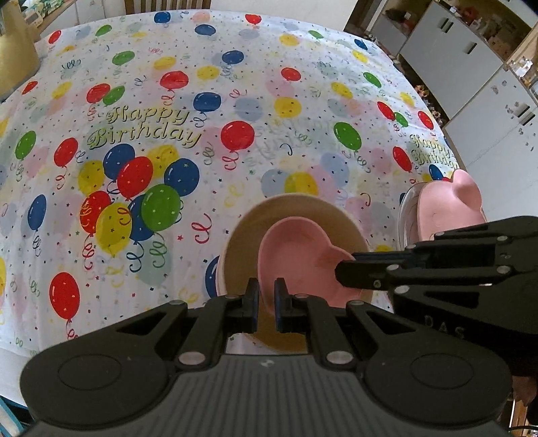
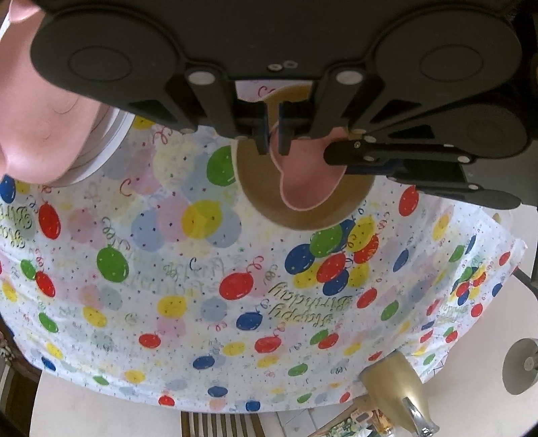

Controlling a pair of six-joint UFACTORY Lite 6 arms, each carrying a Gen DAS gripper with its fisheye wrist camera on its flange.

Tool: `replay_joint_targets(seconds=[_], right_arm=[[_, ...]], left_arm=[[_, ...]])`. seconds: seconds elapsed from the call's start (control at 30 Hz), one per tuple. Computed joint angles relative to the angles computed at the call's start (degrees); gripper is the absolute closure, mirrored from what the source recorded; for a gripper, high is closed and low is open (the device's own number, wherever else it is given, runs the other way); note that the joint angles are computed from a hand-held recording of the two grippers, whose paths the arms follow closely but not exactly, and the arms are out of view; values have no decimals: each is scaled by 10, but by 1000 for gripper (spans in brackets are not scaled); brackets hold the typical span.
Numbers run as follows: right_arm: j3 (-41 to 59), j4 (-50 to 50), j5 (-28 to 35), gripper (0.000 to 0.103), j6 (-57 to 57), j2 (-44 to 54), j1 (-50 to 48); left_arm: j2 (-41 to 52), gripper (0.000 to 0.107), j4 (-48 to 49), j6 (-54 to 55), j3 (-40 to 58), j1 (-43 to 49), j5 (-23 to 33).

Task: Organize plates and bowls
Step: 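Lift the pink heart dish with both grippers and lower it into the cream bowl, then open both grippers and pull them up from the heart dish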

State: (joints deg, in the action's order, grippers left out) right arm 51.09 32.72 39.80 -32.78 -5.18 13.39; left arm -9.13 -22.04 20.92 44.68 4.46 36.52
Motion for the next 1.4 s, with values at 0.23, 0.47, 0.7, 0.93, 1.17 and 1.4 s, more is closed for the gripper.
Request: replay_joint_targets(seconds=[0.23,0.47,0.7,0.93,1.17,1.4], right_arm=[[2,-3,4,88,4,9,-1],[-2,-7,-2,88,22,4,-1],[-16,-11,-7,83,38,-27,-2],[-41,-16,-7,77,55,-85,-4],[-73,-40,-17,72,95,-166,3],[-105,-55,-21,62,131,-239,-6]], left_arm=[[19,98,14,-18,5,-14,-6],[20,98,5,-2,1,-11,-8],[2,98,0,12,-9,-10,-4],[-37,98,-22,47,-23,0,17],[-91,98,-55,101,-44,12,38],[-147,97,-96,167,-63,42,62]])
